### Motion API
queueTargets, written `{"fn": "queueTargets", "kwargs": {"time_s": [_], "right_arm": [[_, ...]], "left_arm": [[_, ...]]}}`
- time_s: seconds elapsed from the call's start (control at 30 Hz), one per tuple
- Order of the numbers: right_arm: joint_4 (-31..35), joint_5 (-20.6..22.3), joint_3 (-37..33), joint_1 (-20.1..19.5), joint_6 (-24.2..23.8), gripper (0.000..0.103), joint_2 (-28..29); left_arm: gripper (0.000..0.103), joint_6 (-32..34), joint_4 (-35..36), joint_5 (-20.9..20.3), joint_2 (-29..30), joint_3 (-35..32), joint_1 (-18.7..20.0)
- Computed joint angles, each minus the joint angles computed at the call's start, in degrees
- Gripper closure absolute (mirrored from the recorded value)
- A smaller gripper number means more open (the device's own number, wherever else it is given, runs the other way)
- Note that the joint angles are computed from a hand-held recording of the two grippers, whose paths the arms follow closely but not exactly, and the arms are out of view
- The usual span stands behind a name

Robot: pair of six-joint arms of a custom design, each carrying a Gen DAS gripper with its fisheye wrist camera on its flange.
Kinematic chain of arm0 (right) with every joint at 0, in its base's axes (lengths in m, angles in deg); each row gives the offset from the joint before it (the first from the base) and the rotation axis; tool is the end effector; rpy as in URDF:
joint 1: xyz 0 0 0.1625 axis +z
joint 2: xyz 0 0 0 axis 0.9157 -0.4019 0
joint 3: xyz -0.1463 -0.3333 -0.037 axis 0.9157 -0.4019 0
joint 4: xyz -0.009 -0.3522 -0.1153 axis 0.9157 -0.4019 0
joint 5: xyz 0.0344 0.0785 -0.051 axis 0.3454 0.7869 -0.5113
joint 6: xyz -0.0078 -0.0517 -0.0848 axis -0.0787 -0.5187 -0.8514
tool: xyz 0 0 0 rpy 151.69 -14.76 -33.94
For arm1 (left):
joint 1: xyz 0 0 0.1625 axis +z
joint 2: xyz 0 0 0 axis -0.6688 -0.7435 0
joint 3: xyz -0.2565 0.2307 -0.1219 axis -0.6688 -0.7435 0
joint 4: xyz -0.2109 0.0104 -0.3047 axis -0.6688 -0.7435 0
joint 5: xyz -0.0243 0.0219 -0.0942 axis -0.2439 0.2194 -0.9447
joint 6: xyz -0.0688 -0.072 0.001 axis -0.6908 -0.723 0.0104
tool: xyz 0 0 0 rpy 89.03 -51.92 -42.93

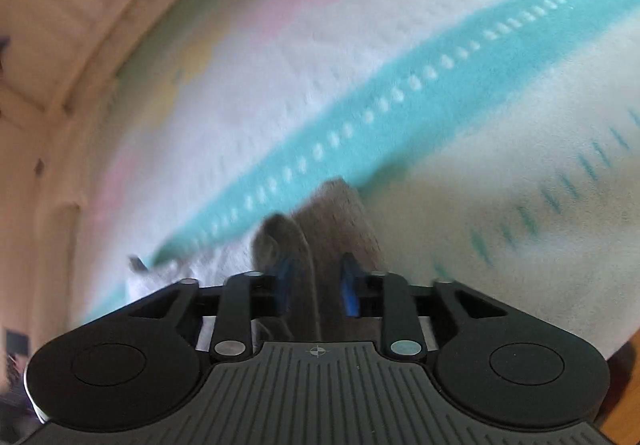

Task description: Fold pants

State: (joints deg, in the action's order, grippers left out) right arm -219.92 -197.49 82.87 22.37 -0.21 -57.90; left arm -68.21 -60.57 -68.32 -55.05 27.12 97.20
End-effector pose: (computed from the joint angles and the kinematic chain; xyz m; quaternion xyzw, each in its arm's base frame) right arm 0.0765 -0.6077 0.2175 -0.2191 -0.8762 0.4015 0.1522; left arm -0.2615 -0.6800 0.1261 0.2824 0.9258 -0.1998 0.1522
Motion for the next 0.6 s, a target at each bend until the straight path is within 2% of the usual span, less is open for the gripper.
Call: {"fn": "queueTargets", "kwargs": {"time_s": [0.07, 0.13, 0.17, 0.2, 0.23, 0.3, 0.33, 0.43, 0.53, 0.6], "right_arm": [[-0.3, 4.2, 1.1, -0.9, 0.6, 0.062, -1.0], [1.6, 8.7, 1.7, -1.9, 1.8, 0.05, -2.1], [2.3, 10.1, 1.9, -2.4, 2.0, 0.044, -2.2], [3.5, 10.0, 1.7, -2.5, 2.1, 0.042, -2.0], [5.3, 8.6, 0.9, -2.1, 2.1, 0.042, -1.8], [7.9, 4.6, -1.0, -1.3, 1.8, 0.042, -0.7], [8.1, 4.5, -1.3, -1.4, 1.5, 0.042, -0.3], [7.9, 6.3, -1.1, -1.9, 2.4, 0.042, -0.1], [8.1, 9.6, -0.5, -2.7, 1.8, 0.042, -0.3], [9.6, 10.8, -1.1, -2.5, -0.5, 0.042, 0.2]], "left_arm": [[0.05, 1.1, 2.2, 1.5, 0.0, 0.2, 0.9], [0.05, 1.2, 4.1, 0.5, 0.7, 0.3, 2.1], [0.05, 0.7, 5.4, 0.2, 1.1, 0.3, 2.6], [0.05, -0.1, 8.3, 0.0, 1.8, -0.4, 3.0], [0.05, -0.2, 9.5, -0.1, 2.5, -0.3, 3.3], [0.047, 4.0, 5.0, 1.6, 2.2, 3.0, 2.5], [0.047, 6.3, 4.3, 2.8, 2.3, 3.5, 1.8], [0.047, 8.0, 2.5, 2.5, 1.4, 4.7, 1.1], [0.047, 3.9, 3.2, 0.9, 1.0, 3.4, 1.9], [0.047, 1.8, 2.4, 0.9, 0.7, 2.8, 2.5]]}}
